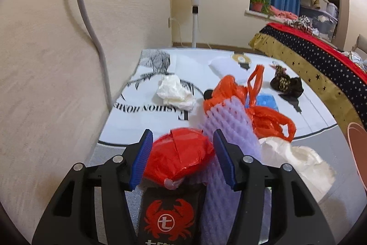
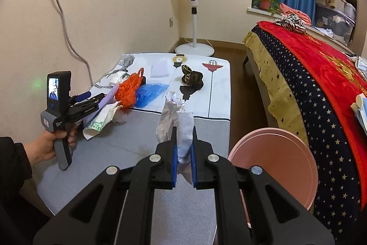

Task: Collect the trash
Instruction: 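Carry the tissue with the right tool while the left tool grasps the red bag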

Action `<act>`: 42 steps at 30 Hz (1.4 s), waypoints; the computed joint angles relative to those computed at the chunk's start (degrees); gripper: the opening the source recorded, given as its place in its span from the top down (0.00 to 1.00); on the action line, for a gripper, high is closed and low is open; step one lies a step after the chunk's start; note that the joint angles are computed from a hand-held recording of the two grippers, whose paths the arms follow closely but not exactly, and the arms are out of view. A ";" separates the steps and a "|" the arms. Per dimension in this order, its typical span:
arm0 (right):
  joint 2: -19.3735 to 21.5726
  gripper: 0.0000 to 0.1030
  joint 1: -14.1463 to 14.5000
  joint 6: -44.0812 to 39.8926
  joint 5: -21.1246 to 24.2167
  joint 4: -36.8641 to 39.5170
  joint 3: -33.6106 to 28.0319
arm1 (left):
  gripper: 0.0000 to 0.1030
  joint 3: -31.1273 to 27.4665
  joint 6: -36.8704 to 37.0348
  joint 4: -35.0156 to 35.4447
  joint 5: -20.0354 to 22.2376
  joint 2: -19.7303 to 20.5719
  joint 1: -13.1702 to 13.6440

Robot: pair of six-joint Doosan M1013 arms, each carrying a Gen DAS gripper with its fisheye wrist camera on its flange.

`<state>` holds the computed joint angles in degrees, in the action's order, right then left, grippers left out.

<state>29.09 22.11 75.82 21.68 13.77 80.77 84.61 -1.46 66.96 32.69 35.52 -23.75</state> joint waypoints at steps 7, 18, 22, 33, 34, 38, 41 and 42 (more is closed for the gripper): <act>0.34 0.90 0.41 -0.84 0.61 -0.65 -0.34 | 0.24 1.22 -3.52 2.84 -1.92 -0.72 -0.05; 0.50 0.90 0.33 -0.77 0.90 -0.71 -0.36 | 0.38 0.13 4.07 -7.94 -4.22 -0.07 1.60; 0.57 0.90 0.32 -1.08 0.94 -0.51 -0.38 | 0.39 -0.35 6.57 -10.63 -4.52 0.24 1.85; 0.37 0.90 0.18 -2.42 0.01 0.55 0.11 | 0.70 1.84 -2.48 -0.54 -6.27 -1.67 2.03; 0.30 0.90 0.19 -2.57 -0.11 0.55 0.22 | 0.72 2.01 -3.60 0.43 -5.85 -1.91 1.99; -0.10 0.90 0.01 -3.84 -0.69 1.89 0.68 | 1.00 4.03 -13.52 9.03 -9.84 -3.87 2.54; -0.49 0.90 -0.10 -4.96 -1.07 3.03 1.13 | 1.00 4.62 -16.95 11.90 -9.11 -4.76 2.41; -0.63 0.90 -0.13 -5.12 -1.22 3.14 1.29 | 1.00 4.71 -17.20 11.49 -8.94 -4.87 2.45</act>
<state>28.46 21.98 70.70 20.46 16.91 82.07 89.32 -18.66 78.45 23.75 30.65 -21.31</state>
